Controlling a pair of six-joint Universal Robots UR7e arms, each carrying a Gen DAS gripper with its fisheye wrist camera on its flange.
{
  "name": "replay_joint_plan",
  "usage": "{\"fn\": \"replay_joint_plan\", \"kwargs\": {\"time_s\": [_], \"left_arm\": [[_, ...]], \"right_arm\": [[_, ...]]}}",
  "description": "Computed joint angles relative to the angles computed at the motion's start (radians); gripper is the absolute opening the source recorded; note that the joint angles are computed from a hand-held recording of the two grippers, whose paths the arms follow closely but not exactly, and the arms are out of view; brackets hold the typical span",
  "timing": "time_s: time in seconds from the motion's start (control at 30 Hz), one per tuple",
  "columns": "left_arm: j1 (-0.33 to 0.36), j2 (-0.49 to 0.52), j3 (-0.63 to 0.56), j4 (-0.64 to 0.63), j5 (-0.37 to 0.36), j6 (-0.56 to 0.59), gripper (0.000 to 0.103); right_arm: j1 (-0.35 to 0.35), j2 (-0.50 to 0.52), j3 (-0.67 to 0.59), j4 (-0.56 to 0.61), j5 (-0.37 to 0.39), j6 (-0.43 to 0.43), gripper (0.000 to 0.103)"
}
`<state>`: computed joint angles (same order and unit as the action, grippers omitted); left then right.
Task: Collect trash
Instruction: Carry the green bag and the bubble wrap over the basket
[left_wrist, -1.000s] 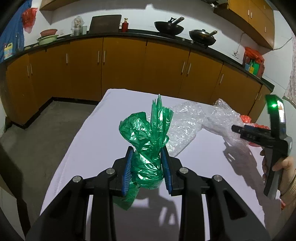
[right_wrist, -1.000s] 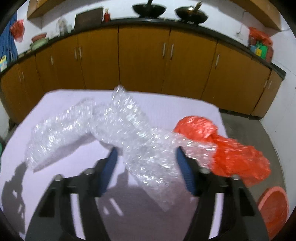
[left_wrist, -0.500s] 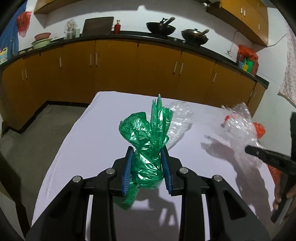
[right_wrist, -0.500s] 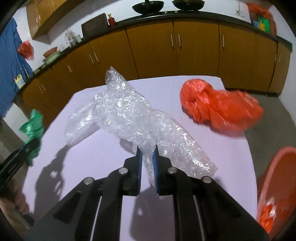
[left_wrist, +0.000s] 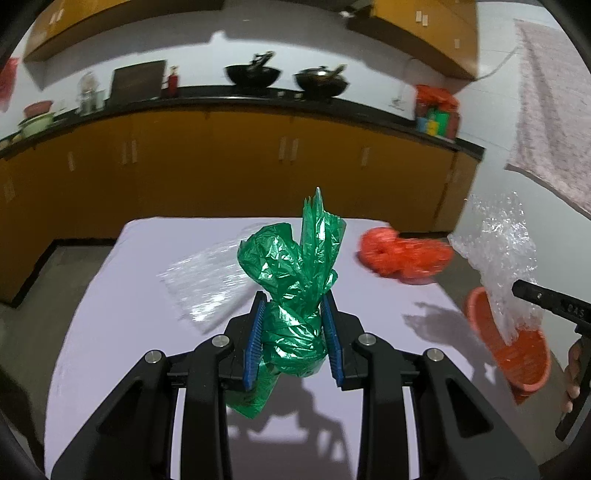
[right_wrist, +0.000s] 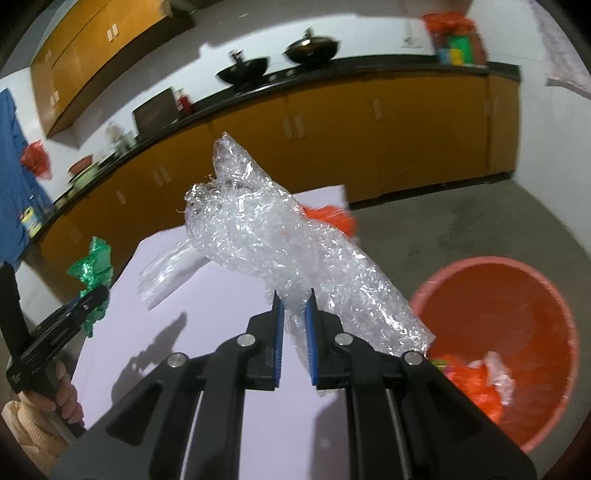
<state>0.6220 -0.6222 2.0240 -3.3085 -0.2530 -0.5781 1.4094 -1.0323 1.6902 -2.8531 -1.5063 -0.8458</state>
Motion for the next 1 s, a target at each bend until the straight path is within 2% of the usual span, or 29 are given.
{"fn": "replay_joint_plan", "kwargs": {"time_s": [0.13,0.43,0.67,1.0], "left_arm": [[-0.006,0.054,-0.070,-0.069,-0.046,0.118,0.030],[-0.004,0.165,-0.245,-0.115,-0.173,0.298,0.031],[0.008,0.251,-0.398,-0.065,-0.284,0.381,0.031],[0.021,0.351,-0.556,0.039,-0.379,0.450,0.030]], "right_arm": [[-0.034,-0.040,0.006,-0.031,-0.002,0.014,0.012],[-0.116,-0.093,-0.020,-0.063,0.012,0.075,0.012],[-0.163,-0.113,-0.035,-0.093,0.018,0.112,0.012],[-0.187,-0.095,-0.072,-0.126,0.011,0.197,0.012]]}}
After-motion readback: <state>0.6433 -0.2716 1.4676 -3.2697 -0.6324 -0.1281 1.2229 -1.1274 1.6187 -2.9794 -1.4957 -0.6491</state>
